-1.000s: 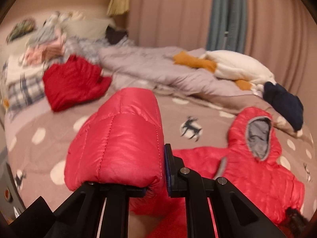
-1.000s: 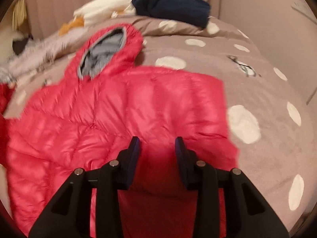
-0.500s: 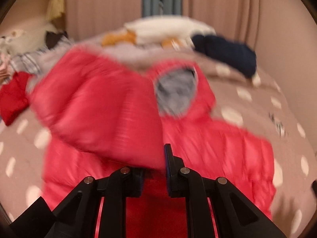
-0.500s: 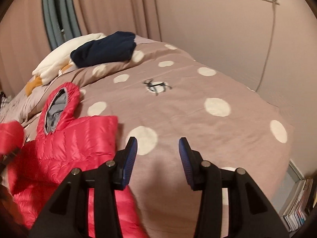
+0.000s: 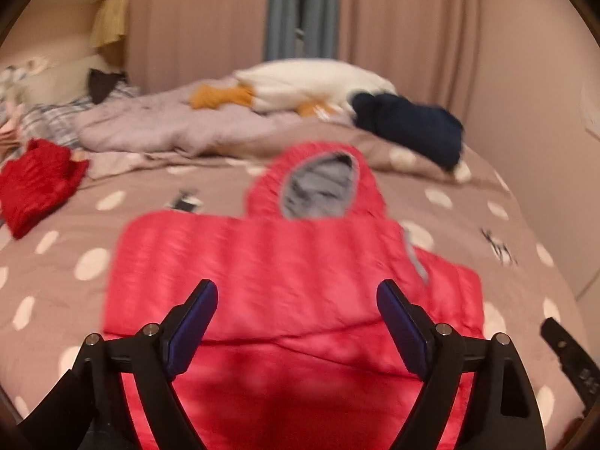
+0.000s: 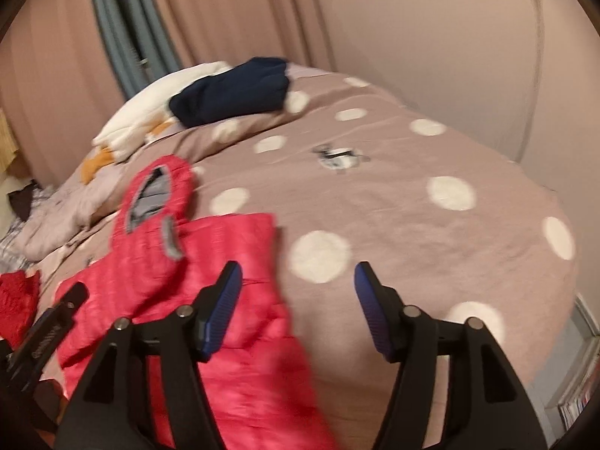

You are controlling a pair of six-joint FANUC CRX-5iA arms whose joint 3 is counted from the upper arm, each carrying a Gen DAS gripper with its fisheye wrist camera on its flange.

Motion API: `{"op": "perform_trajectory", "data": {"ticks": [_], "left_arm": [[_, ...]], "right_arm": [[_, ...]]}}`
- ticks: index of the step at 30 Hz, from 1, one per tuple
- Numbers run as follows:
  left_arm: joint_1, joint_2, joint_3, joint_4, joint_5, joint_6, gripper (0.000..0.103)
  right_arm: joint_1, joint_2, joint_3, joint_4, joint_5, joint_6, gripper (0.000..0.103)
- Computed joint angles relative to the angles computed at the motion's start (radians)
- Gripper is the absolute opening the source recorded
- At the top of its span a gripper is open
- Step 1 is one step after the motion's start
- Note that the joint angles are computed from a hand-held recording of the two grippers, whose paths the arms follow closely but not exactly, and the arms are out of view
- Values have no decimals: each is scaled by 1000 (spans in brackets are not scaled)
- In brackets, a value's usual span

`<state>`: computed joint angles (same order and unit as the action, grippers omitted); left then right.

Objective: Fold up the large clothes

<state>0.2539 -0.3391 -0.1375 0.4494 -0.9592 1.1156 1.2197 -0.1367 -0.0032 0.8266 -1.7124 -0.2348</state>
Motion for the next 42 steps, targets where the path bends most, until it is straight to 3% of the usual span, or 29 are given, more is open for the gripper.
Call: {"op": "perform_trajectory", "data": {"ticks": [2,3,8,10,11,13,14,15,18,20,22,23,25,27,29,32,34,37,40,42], "left_arm": [[10,0,-8,-14,52,24,86],[23,4,-4,-28,62,39,86],[92,36,30,-97,40,96,86],[112,28,24,-124,60,103,86],[123,26,22,-132,62,98,86],[147,33,27,-136,56,88,86],[156,38,30,-137,59,83,86],[158,45,39,-150,60,88,86],[157,59,63,-180,47,130,85],[176,55,29,-108,60,76,83],[166,53,0,-80,75,48,79],[152,63,4,-99,65,57,73],[129,89,12,-107,27,49,53],[121,104,-1,-63,3,7,44],[93,99,-1,-113,26,38,43],[68,82,-37,-131,118,21,43],[65,100,-47,-114,126,-6,44],[59,142,-42,-133,108,-1,44],[59,145,-67,-103,130,-37,45],[50,143,-69,-114,141,-40,45]], "right_arm": [[-38,49,46,-4,53,59,68],[-68,74,69,-11,125,113,70],[-212,199,185,-191,374,319,70],[-265,276,263,-324,367,399,68],[-273,298,273,-346,359,392,55],[-249,282,213,-280,401,335,40],[-239,267,194,-264,419,327,25],[-233,260,191,-257,411,319,19],[-209,226,182,-206,310,277,16],[-165,176,120,-125,259,244,17],[-137,168,104,-113,155,249,25],[-134,173,109,-132,110,260,32],[-128,146,78,-153,111,258,41],[-119,146,83,-139,99,255,51],[-103,176,119,-85,50,283,54],[-96,176,109,-2,116,316,54],[-112,173,106,-26,175,345,53],[-165,212,136,-151,163,377,50],[-180,203,78,-158,221,365,50],[-173,225,93,-146,191,377,51]]}}
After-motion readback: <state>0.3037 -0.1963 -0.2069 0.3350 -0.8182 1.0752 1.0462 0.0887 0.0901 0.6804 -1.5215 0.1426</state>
